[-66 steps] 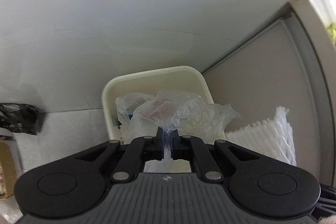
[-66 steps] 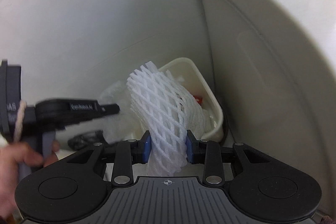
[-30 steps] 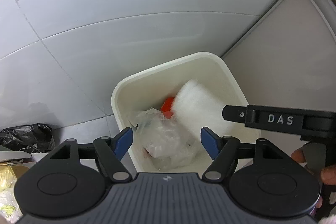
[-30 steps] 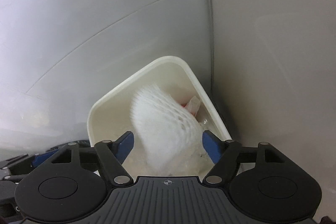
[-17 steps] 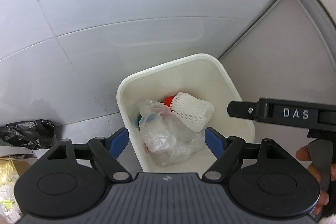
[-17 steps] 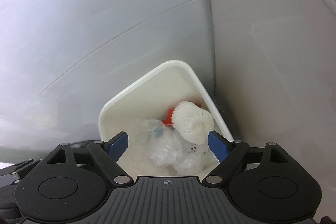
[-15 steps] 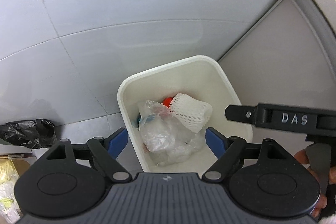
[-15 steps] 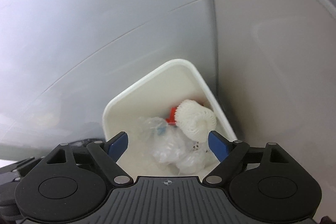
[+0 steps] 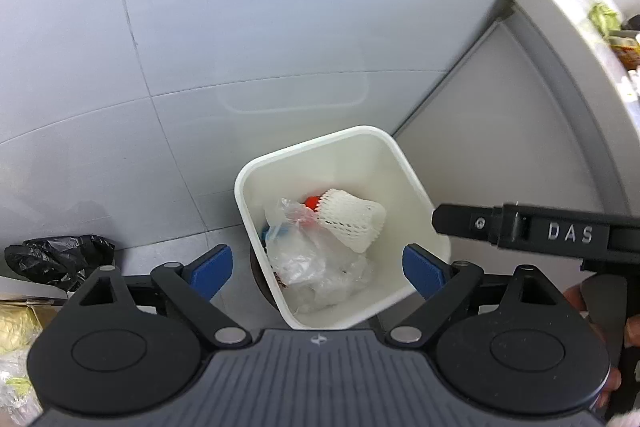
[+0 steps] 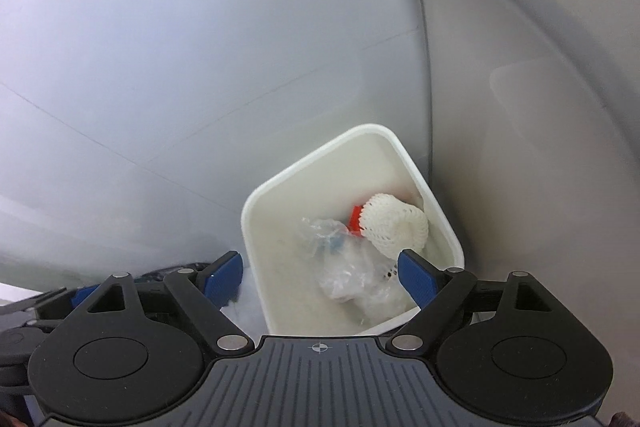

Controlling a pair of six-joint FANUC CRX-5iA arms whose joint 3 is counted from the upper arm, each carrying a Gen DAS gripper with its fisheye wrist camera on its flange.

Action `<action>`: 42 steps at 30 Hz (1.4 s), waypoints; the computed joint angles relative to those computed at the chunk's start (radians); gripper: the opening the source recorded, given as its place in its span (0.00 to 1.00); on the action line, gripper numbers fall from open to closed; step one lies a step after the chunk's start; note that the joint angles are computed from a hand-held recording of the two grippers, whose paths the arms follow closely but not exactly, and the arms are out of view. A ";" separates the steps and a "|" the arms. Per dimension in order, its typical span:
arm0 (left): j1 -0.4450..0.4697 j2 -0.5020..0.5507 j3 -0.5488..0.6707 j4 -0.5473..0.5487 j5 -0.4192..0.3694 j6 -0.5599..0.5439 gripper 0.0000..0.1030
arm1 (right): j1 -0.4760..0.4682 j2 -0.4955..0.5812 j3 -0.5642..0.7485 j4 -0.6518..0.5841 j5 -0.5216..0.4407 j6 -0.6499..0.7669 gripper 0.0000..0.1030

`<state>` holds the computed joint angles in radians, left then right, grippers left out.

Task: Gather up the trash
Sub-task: 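Move both open tools back up toward the yellow box and blue bag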

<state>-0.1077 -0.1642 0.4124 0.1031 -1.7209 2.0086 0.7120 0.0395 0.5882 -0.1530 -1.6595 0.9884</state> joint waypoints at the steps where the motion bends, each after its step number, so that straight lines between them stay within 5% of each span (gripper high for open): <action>1: -0.003 -0.001 0.009 0.001 -0.004 0.004 0.89 | -0.001 -0.005 0.005 -0.003 0.001 -0.002 0.84; 19: -0.107 0.070 0.319 -0.006 -0.097 0.097 0.97 | -0.063 -0.039 0.270 -0.035 -0.104 0.092 0.89; 27: -0.204 0.193 0.531 -0.082 -0.155 0.116 0.99 | -0.090 -0.057 0.334 0.087 -0.111 0.190 0.93; 35: -0.270 0.314 0.689 -0.103 -0.162 0.104 0.99 | -0.184 -0.097 0.302 0.202 -0.104 0.271 0.93; 42: -0.299 0.423 0.822 -0.092 -0.180 0.114 0.99 | -0.373 -0.091 0.327 0.180 -0.135 0.342 0.93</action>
